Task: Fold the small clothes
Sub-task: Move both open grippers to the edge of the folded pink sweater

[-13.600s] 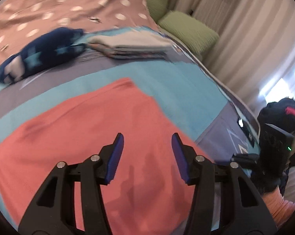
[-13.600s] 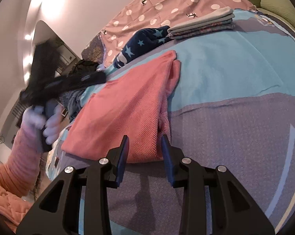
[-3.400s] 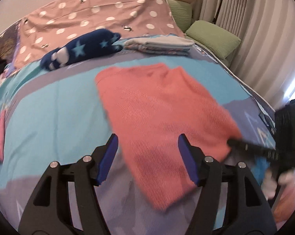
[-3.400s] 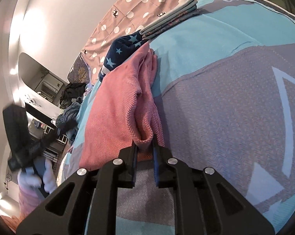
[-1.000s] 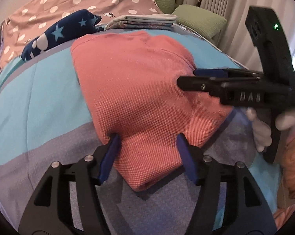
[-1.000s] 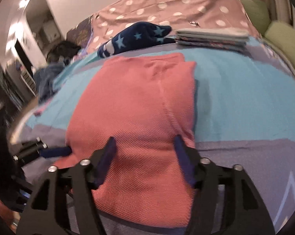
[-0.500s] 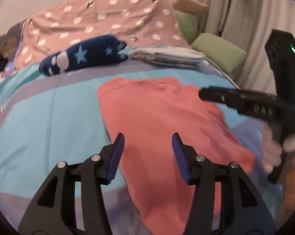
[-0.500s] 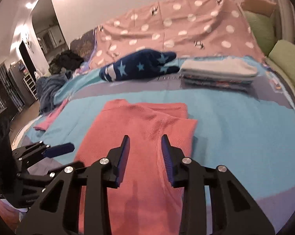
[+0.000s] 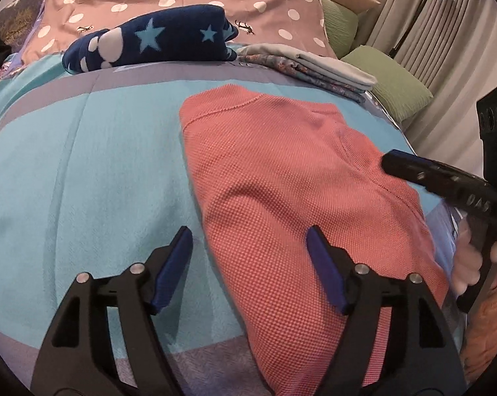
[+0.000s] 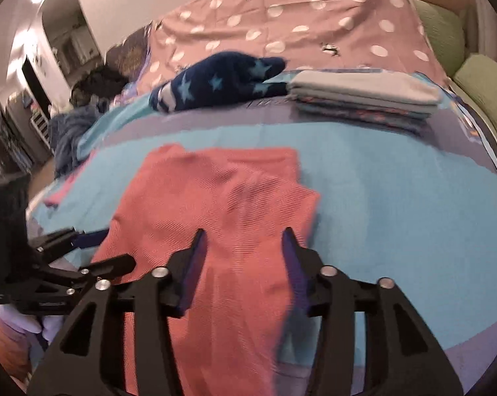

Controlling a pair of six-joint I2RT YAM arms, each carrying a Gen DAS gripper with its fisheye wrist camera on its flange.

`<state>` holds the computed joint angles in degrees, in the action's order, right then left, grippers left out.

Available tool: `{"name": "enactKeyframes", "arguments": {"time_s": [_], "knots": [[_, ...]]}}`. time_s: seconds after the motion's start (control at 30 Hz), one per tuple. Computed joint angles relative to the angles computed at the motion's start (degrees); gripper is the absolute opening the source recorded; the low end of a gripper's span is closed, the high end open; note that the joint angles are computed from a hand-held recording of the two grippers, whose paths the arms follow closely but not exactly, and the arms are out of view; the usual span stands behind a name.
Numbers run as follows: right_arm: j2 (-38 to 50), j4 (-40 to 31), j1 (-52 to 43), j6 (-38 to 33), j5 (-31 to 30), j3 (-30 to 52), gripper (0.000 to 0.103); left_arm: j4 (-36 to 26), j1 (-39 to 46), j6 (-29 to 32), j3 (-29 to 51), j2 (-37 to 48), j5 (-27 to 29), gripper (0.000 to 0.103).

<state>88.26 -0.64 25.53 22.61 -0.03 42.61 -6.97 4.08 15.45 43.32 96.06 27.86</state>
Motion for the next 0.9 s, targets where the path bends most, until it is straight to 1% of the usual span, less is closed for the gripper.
{"name": "enactKeyframes", "arguments": {"time_s": [0.1,0.13,0.2,0.33,0.5,0.67,0.77,0.9], "knots": [[1.16,-1.07,-4.0,0.74,-3.78,-0.74,0.055,-0.28,0.25,0.03,0.79,1.17,0.97,0.077],[2.38,-0.56,-5.33,1.09,-6.66,-1.09,0.055,-0.17,0.23,0.09,0.75,1.23,0.99,0.077],[3.66,3.72,-6.96,1.81,-11.04,-2.97,0.056,0.18,-0.07,0.18,0.7,1.39,0.73,0.079],[5.71,7.27,-8.47,2.02,-15.43,-2.93,0.059,-0.27,0.08,0.51,1.8,2.59,1.43,0.081],[8.25,8.1,-8.18,-0.41,-17.53,-1.1,0.059,-0.1,-0.53,0.84,2.85,3.93,1.84,0.086],[11.35,6.17,-7.77,-2.37,-17.38,2.94,0.059,-0.22,-1.24,1.39,5.2,6.35,2.62,0.092],[13.71,5.72,-8.31,-3.39,-18.79,5.54,0.059,-1.12,-1.09,1.74,7.91,8.69,4.38,0.092],[16.34,7.44,-9.94,-3.51,-22.91,7.2,0.059,-1.2,-0.53,1.48,9.86,10.72,7.01,0.089]]}}
